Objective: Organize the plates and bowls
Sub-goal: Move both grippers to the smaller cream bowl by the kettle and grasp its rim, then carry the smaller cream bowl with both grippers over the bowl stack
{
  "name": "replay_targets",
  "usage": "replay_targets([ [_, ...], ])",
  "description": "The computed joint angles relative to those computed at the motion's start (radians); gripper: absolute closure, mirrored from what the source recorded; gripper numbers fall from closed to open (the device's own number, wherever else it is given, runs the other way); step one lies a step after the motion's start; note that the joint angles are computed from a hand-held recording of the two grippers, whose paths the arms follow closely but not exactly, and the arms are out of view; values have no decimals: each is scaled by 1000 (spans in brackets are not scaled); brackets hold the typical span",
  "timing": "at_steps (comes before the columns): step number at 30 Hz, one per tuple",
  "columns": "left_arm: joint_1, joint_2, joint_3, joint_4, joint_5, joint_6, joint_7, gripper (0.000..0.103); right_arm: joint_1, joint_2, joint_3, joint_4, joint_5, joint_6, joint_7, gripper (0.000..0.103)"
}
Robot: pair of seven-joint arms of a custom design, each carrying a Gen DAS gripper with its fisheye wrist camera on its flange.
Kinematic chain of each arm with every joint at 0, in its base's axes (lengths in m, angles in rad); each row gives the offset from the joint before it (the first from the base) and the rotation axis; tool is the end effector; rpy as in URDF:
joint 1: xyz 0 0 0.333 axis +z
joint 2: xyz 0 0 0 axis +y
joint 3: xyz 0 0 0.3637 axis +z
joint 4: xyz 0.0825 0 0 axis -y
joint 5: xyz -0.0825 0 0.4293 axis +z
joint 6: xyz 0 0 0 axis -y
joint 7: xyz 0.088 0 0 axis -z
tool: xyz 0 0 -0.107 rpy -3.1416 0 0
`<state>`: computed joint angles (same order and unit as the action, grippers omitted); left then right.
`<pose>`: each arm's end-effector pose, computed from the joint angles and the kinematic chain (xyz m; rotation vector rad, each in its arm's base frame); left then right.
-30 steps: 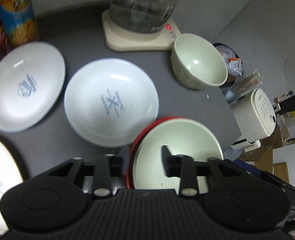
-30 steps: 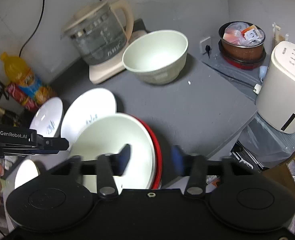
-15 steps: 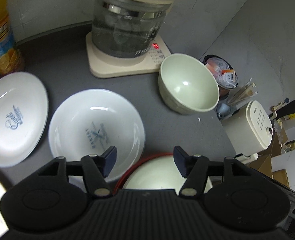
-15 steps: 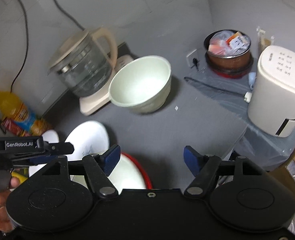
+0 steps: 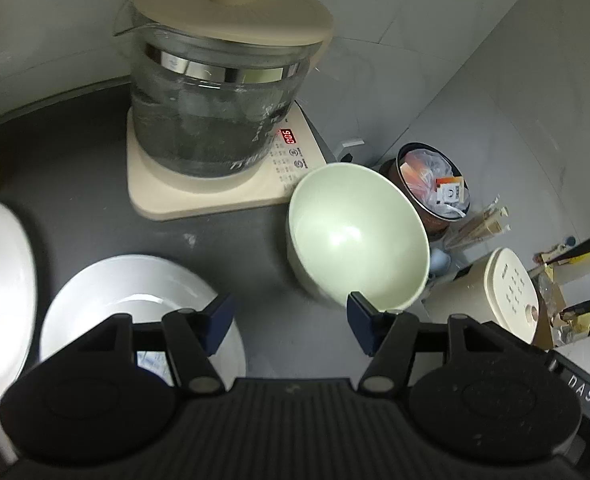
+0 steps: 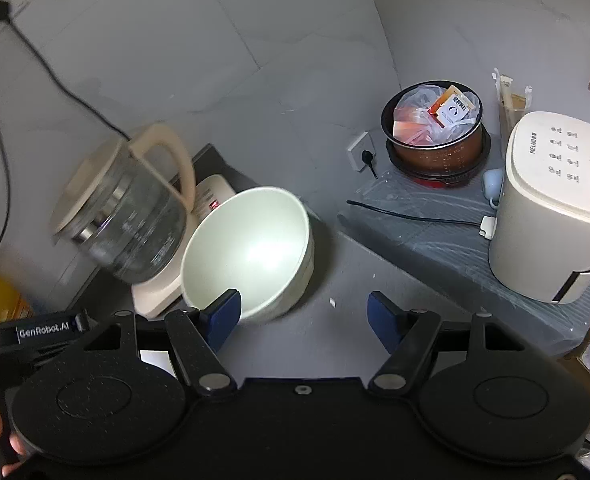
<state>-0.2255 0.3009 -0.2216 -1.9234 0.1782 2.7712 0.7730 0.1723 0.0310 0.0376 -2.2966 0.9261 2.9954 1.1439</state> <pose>0.6399 -0.3015 0.4195 -2.2703 1.7981 -0.8040 0.5775 0.0645 0.4089 -1.4964 1.9072 -0.2567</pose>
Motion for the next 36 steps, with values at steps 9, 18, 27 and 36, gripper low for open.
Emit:
replay_targets([
  [9,-13,133,8,135,21,-49,-3,42,-20,151,-8,122,-180,-53,192,34],
  [18,-32,230,16,258,25,-155,9,44,-2,254,-45,218,-437,-140,424,38],
  [27,-16,276,-8,306,-33,-217,33,60,-5,276,-32,264,-546,-213,468,74],
  [36,-6,291,-28,316,-69,-211,103,87,-21,273,-12,249,-555,-278,450,85],
])
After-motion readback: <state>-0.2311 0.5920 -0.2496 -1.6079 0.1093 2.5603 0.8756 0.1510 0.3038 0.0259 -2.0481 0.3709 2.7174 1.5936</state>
